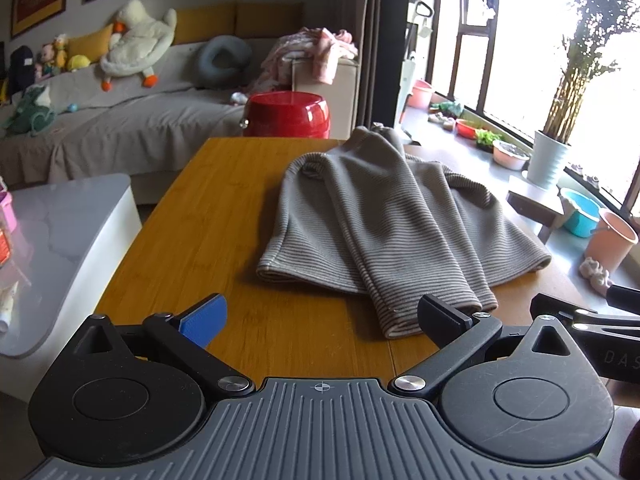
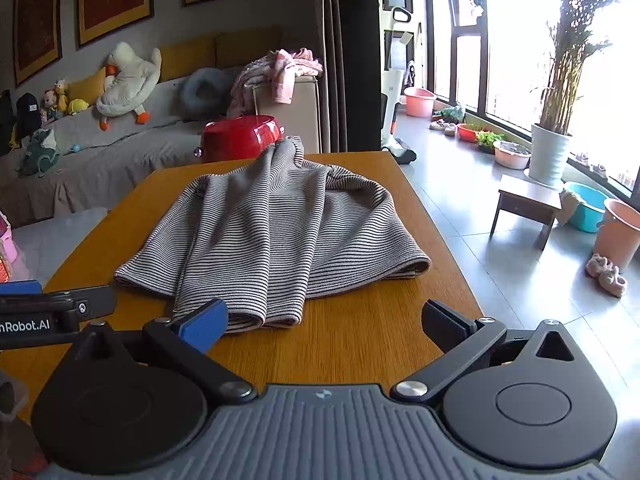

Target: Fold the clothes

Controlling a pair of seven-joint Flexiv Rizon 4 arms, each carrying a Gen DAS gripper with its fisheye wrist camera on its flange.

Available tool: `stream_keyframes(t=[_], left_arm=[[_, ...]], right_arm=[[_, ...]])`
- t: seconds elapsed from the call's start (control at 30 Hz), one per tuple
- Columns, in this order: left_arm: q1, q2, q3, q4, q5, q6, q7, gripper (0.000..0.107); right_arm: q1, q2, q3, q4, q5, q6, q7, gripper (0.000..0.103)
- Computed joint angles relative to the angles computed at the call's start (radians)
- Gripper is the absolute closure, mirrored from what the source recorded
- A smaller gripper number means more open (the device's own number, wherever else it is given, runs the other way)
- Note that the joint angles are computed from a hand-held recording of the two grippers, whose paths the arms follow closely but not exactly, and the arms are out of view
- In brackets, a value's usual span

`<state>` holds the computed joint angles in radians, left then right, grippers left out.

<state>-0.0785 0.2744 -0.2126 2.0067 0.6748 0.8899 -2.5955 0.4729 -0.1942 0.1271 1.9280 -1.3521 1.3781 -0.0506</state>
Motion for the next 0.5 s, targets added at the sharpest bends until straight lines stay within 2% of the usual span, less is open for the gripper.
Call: stream_keyframes(t=[0.17, 0.3, 0.5], left_arm=[[0.001, 0.008, -0.006, 0.011, 0.019, 0.013, -0.003, 0.004], [-0.005, 0.001, -0.017, -0.017, -0.008, -0.046, 0.031, 0.004], [-0.016, -0.014, -0.009, -0.027, -0.008, -0.051, 0.029, 0.004]], right_arm=[[-0.001, 0.001, -0.002, -0.004, -0.025, -0.004, 0.012, 0.000], [-0.003, 0.001, -0.001, -0.008, -0.045, -0.007, 0.021, 0.000], [-0.004, -0.001, 0.006, -0.009, -0.037, -0.015, 0.005, 0.000]])
